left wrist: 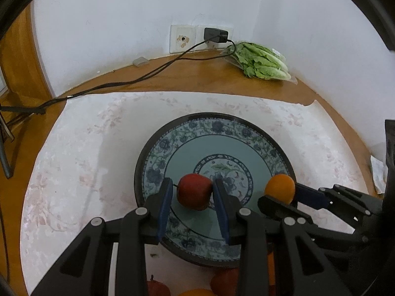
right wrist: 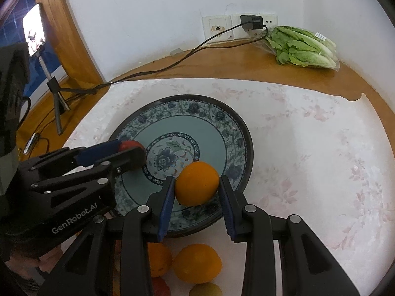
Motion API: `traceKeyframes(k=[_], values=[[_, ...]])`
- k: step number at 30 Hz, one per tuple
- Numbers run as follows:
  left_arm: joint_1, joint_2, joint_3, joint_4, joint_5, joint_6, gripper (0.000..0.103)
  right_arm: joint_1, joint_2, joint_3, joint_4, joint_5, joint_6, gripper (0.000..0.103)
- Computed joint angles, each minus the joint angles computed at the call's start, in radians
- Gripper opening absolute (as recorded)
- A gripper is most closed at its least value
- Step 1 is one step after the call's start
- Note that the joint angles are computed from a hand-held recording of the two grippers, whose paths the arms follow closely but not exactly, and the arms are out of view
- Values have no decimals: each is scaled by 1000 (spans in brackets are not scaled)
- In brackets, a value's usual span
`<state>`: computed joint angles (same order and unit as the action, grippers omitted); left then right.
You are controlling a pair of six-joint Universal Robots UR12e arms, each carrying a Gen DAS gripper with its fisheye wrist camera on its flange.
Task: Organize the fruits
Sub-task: 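Carry the orange and apple onto the patterned plate with both tools, then open both tools to release the fruits on the plate and withdraw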
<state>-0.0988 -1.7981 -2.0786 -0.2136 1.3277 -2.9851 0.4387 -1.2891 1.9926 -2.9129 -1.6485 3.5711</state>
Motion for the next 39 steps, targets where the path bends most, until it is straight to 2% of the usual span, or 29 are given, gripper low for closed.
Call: traceKeyframes(k=[20,26,33,39], values=[[4,-7,0,8,-13,-4,36,-3,6,-1,-13,2,6,37],[9,-3,1,-16,-26,-3,41,-3,5,1,-19,1,9,40],[21,22,-6,-41,-35,-7,55,2,-13,15,-37,-2,17,49],[30,55,-20,-64,-40,8,62,11,-36,28,-38,0,16,53]])
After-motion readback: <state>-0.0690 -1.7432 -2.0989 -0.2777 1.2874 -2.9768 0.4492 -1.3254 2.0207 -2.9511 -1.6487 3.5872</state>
